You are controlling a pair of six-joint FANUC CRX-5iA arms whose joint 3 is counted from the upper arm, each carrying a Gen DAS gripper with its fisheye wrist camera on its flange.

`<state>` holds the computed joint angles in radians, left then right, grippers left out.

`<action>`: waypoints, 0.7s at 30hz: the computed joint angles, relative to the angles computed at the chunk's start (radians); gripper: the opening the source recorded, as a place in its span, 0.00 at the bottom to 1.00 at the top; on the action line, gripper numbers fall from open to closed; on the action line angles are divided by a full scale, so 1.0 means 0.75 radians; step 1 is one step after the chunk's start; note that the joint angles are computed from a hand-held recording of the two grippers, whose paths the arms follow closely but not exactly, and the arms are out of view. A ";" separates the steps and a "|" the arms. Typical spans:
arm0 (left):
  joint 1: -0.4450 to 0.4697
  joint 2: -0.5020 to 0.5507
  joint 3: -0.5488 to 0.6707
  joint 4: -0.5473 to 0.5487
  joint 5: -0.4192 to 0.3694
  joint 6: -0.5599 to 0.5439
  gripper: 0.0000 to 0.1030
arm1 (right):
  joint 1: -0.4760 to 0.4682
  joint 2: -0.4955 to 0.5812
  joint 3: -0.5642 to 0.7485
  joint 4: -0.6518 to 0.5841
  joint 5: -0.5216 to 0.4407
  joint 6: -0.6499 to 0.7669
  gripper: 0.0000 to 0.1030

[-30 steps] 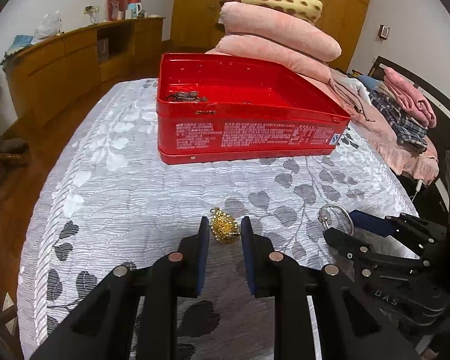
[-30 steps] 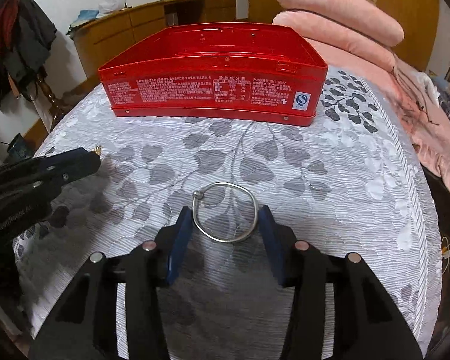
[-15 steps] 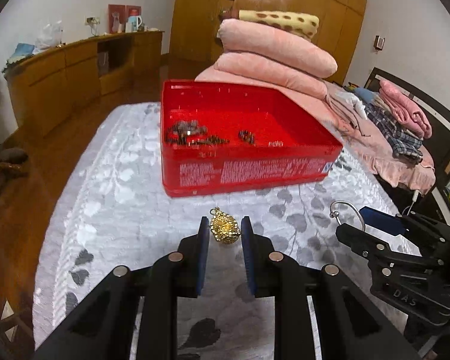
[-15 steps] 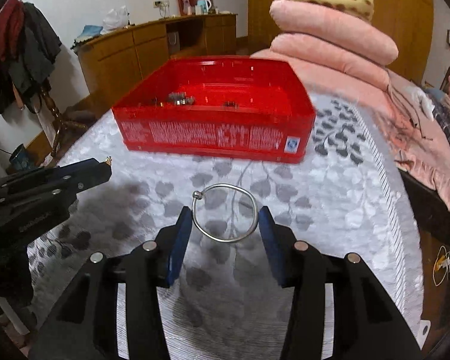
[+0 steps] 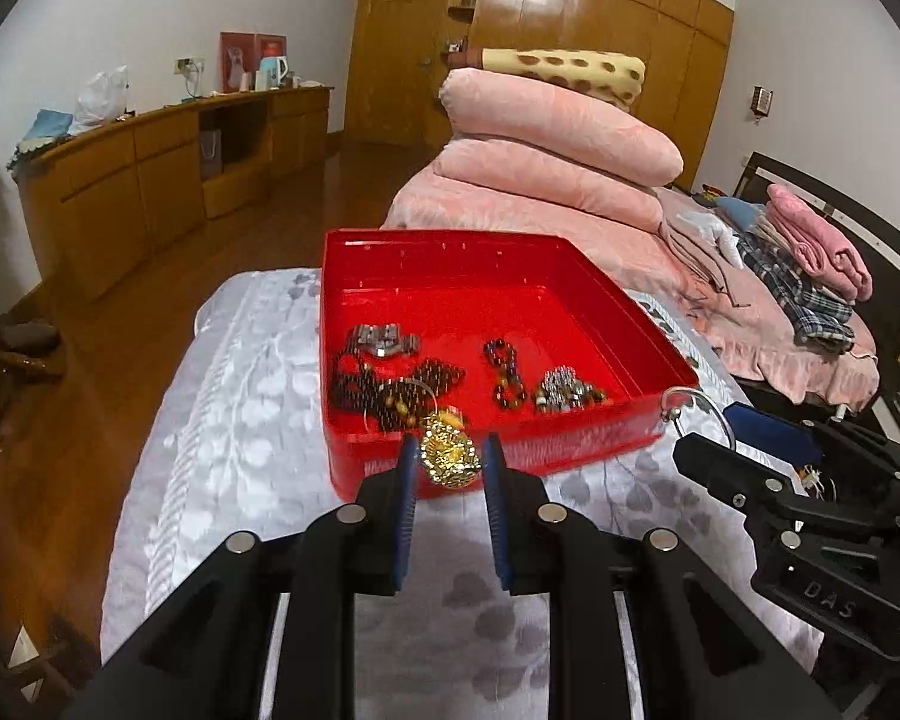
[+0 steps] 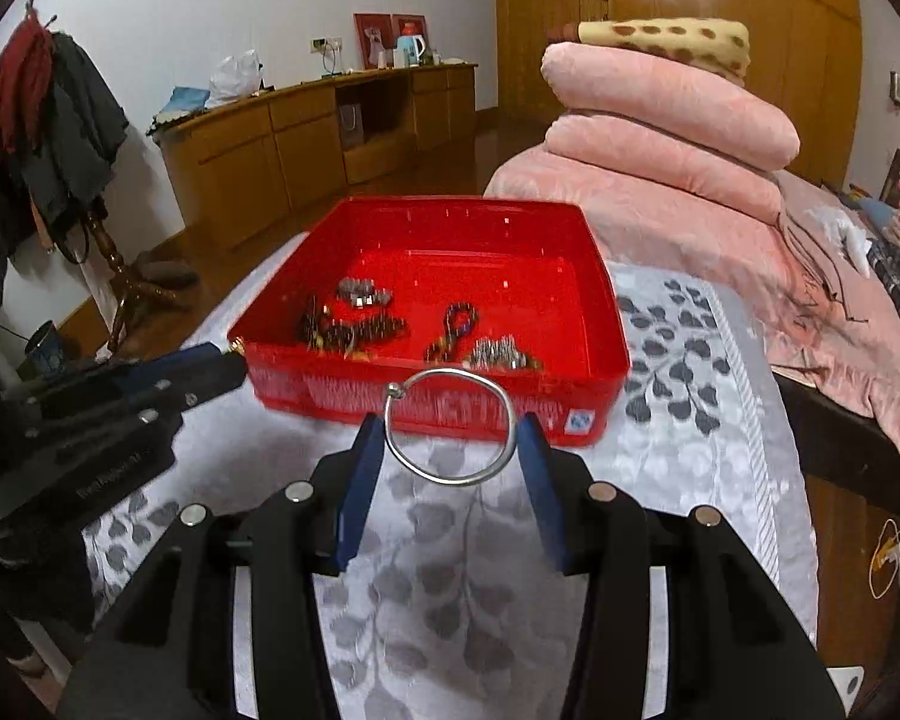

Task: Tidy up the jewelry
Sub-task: 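Carry the gold pendant with the left tool while the right tool carries the bangle into the tin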

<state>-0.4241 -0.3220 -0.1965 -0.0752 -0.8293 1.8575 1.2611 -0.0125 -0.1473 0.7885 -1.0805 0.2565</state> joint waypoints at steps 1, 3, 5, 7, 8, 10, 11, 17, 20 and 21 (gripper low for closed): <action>0.002 0.018 0.018 -0.003 -0.002 0.001 0.21 | -0.007 0.004 0.008 0.000 0.006 0.007 0.43; 0.009 0.038 0.036 0.001 0.001 -0.005 0.21 | -0.031 0.014 0.027 -0.009 0.034 0.022 0.43; 0.014 0.066 0.064 -0.005 0.003 -0.006 0.21 | -0.055 0.026 0.046 -0.019 0.054 0.038 0.43; 0.025 0.089 0.082 0.000 0.010 -0.009 0.21 | -0.073 0.036 0.061 -0.025 0.063 0.052 0.43; 0.031 0.107 0.096 0.005 0.013 -0.009 0.21 | -0.088 0.042 0.072 -0.033 0.074 0.061 0.43; 0.043 0.134 0.116 0.017 0.016 -0.015 0.21 | -0.109 0.051 0.086 -0.049 0.092 0.073 0.43; 0.048 0.152 0.129 0.022 0.018 -0.017 0.21 | -0.124 0.061 0.099 -0.061 0.100 0.081 0.43; 0.063 0.237 0.188 0.027 0.007 -0.016 0.21 | -0.186 0.114 0.153 -0.127 0.123 0.126 0.43; 0.065 0.276 0.211 0.023 0.000 -0.006 0.21 | -0.211 0.144 0.182 -0.157 0.129 0.157 0.43; 0.063 0.282 0.216 0.016 -0.001 -0.001 0.21 | -0.215 0.152 0.190 -0.164 0.130 0.162 0.43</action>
